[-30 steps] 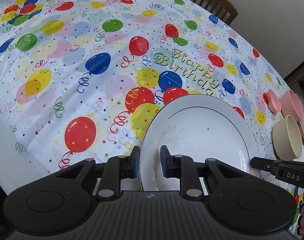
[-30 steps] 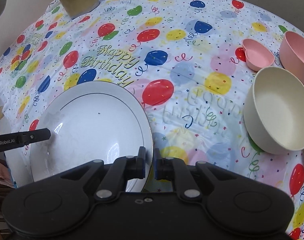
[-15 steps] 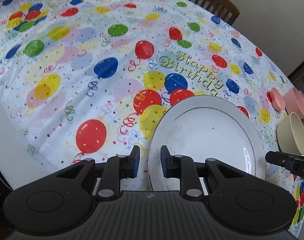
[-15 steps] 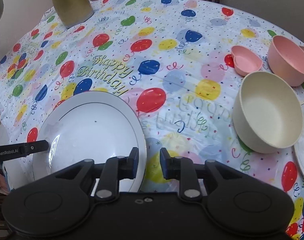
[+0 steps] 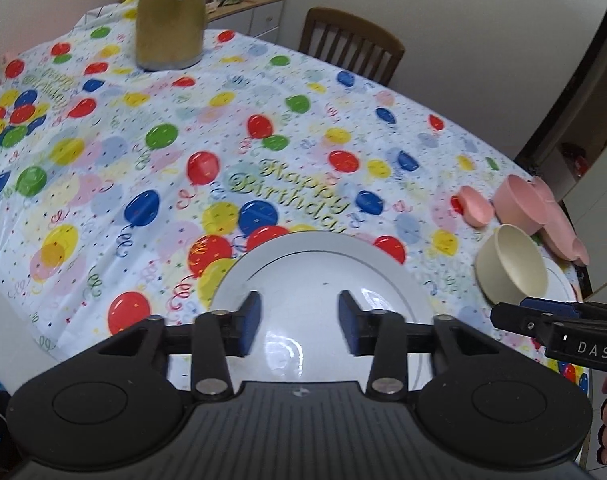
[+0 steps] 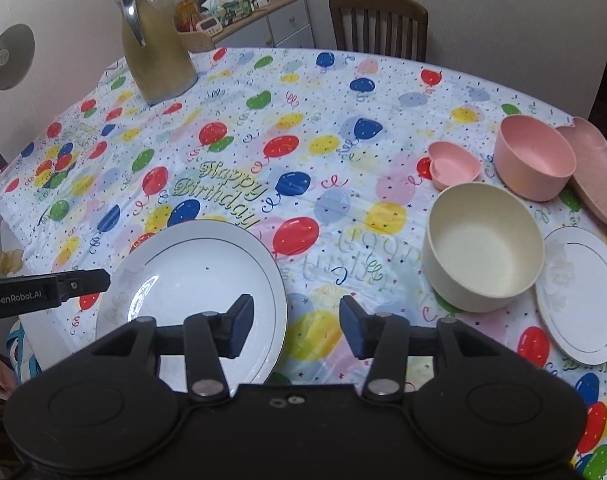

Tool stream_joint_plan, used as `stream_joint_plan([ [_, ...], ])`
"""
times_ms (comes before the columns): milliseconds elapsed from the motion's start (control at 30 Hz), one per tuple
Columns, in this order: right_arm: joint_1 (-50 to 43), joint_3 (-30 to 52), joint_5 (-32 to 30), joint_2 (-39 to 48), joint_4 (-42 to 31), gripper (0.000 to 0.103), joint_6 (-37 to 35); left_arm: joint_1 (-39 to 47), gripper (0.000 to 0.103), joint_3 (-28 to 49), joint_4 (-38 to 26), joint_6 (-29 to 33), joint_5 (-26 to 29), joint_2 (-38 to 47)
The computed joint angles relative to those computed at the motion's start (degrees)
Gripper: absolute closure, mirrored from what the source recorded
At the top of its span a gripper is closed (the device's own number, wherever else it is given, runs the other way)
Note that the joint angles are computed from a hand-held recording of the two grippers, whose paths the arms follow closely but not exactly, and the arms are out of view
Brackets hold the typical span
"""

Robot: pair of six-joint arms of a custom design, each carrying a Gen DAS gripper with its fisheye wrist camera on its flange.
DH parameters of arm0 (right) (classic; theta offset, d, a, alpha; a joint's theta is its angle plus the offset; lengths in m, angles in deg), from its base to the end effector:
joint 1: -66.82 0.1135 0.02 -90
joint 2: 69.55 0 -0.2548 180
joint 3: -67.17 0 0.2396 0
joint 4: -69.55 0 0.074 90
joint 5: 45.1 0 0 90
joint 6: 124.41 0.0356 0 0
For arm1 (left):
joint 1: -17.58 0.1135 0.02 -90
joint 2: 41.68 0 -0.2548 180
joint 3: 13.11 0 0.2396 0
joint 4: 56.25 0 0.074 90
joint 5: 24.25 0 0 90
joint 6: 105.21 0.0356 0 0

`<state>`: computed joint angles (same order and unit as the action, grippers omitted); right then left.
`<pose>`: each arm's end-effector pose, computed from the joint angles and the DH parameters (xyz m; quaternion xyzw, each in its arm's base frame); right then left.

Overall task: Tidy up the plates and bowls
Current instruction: 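Open both grippers and pull them back from the large plate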

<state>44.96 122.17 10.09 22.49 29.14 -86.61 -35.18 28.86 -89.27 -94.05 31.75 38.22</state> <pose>0.2329 -0.0715 0.1230 -0.2798 0.9069 0.1746 0.2623 0.1357 -0.1457 0.1192 -0.2599 0.9079 -0.0261 0.3279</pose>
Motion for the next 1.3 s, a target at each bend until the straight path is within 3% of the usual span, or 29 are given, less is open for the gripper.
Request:
stream_joint_plan([
  [367,-9.86,2.92,-5.46,-1.75,-5.66,0.035,-7.21,-3.27,0.042,10.52,-0.74,5.25,-2.05,6.27],
  [867,-23.12,14.68,-11.65,5.52,-10.81,0.002,-13.25,-5.46,0.024,29.8,0.78,14.21,-2.54,21.73],
  [1300,-27.63,32.94,-9.32,22.44,-7.48,0.001,-10.96,-3.44,0.024,55.14,1.54,21.44,6.58,43.91],
])
